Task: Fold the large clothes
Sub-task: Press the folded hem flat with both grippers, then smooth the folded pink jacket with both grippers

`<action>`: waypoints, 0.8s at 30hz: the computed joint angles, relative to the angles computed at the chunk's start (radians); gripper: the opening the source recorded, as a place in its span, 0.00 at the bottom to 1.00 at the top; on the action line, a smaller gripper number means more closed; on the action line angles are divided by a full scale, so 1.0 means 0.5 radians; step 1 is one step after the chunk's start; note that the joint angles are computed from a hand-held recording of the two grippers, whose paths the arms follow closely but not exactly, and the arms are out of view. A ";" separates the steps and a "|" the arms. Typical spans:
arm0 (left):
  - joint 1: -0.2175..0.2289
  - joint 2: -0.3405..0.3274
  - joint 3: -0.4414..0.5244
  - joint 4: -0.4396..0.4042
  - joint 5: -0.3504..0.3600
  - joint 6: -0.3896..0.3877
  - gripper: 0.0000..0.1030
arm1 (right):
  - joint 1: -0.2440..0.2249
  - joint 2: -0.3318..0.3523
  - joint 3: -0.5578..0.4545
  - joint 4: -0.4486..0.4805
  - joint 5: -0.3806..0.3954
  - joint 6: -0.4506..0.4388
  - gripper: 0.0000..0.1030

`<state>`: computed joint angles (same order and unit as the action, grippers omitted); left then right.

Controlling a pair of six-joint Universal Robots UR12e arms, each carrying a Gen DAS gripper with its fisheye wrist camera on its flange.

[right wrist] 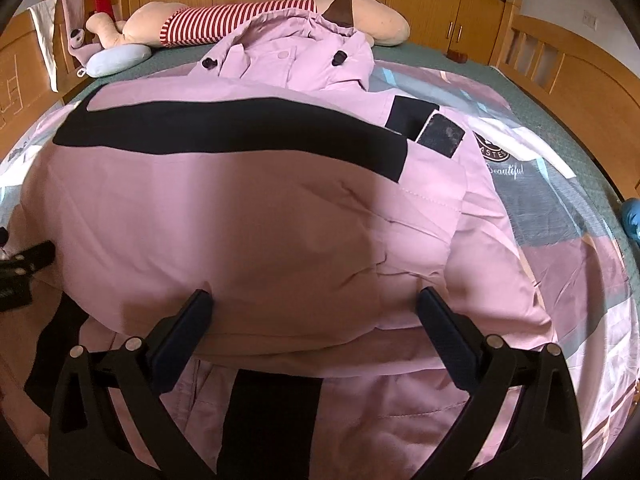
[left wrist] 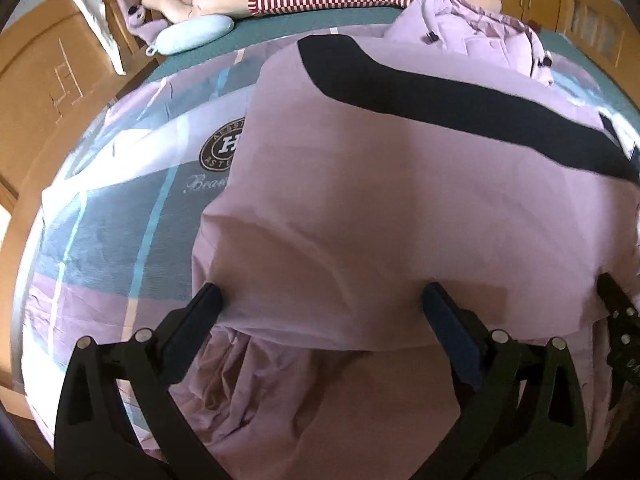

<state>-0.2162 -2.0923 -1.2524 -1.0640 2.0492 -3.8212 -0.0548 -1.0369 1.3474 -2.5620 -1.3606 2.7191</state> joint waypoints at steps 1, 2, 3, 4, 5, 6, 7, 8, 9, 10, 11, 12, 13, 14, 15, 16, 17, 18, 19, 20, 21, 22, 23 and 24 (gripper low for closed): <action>-0.006 -0.005 0.006 -0.017 0.019 0.005 0.98 | -0.007 -0.009 0.013 -0.028 0.023 0.021 0.99; -0.008 -0.005 0.000 -0.015 0.030 0.007 0.98 | -0.023 -0.025 0.047 -0.133 0.079 0.075 0.99; -0.009 -0.005 -0.004 -0.013 0.037 0.010 0.98 | -0.036 -0.032 0.062 -0.197 0.131 0.107 0.99; -0.009 -0.004 -0.007 -0.014 0.037 0.014 0.98 | -0.053 -0.044 0.080 -0.266 0.219 0.141 0.99; -0.009 0.001 -0.016 -0.013 0.034 0.013 0.98 | -0.064 -0.049 0.083 -0.286 0.284 0.156 0.99; -0.008 0.003 -0.019 -0.013 0.029 0.012 0.98 | -0.064 -0.048 0.076 -0.269 0.295 0.153 0.99; -0.009 -0.004 -0.010 -0.019 0.026 0.003 0.98 | -0.050 -0.038 0.050 -0.191 0.240 0.119 0.99; -0.011 -0.003 -0.012 -0.021 0.026 -0.001 0.98 | -0.027 -0.018 0.011 -0.076 0.131 0.070 0.99; -0.013 -0.004 -0.011 -0.023 0.028 -0.002 0.98 | -0.005 0.008 -0.031 0.053 0.021 0.024 0.99; -0.014 -0.003 -0.013 -0.022 0.032 0.001 0.98 | 0.001 0.018 -0.043 0.098 -0.006 0.010 0.99; -0.017 -0.004 -0.012 -0.021 0.031 0.005 0.98 | -0.003 0.019 -0.038 0.078 0.011 0.016 0.99; -0.018 -0.008 -0.008 -0.027 0.031 0.009 0.98 | -0.006 0.014 -0.038 0.075 0.022 0.020 0.99; -0.021 -0.009 -0.009 -0.023 0.041 0.014 0.98 | -0.006 0.012 -0.039 0.079 0.026 0.021 0.99; -0.022 -0.009 -0.012 -0.016 0.046 0.017 0.98 | -0.008 0.010 -0.035 0.072 0.034 0.022 0.99; -0.023 -0.009 -0.015 -0.010 0.048 0.017 0.98 | -0.008 0.010 -0.034 0.069 0.036 0.022 0.99; -0.023 -0.008 -0.019 -0.004 0.049 0.018 0.98 | -0.007 0.010 -0.032 0.068 0.034 0.021 0.99; -0.023 -0.008 -0.020 -0.002 0.049 0.017 0.98 | -0.006 0.009 -0.033 0.069 0.034 0.021 0.99; -0.023 -0.008 -0.020 -0.002 0.049 0.017 0.98 | -0.007 0.010 -0.031 0.066 0.034 0.022 0.99; -0.023 -0.008 -0.020 -0.004 0.050 0.016 0.98 | -0.007 0.009 -0.028 0.064 0.035 0.022 0.99; -0.024 -0.009 -0.020 -0.007 0.051 0.014 0.98 | -0.007 0.008 -0.029 0.065 0.038 0.024 0.99; -0.025 -0.010 -0.018 -0.009 0.054 0.013 0.98 | -0.011 0.001 -0.019 0.052 0.049 0.033 0.99; -0.026 -0.011 -0.020 -0.007 0.057 0.014 0.98 | -0.019 -0.010 -0.001 0.003 0.064 0.057 0.99; -0.027 -0.012 -0.017 -0.010 0.058 0.011 0.98 | -0.026 -0.019 0.022 -0.085 0.098 0.089 0.99; -0.026 -0.011 -0.022 -0.003 0.056 0.013 0.98 | -0.038 -0.031 0.048 -0.192 0.163 0.120 0.99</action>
<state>-0.2293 -2.0976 -1.2634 -1.0657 2.0773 -3.8149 -0.0738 -1.0525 1.3714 -2.6579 -1.2793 2.7792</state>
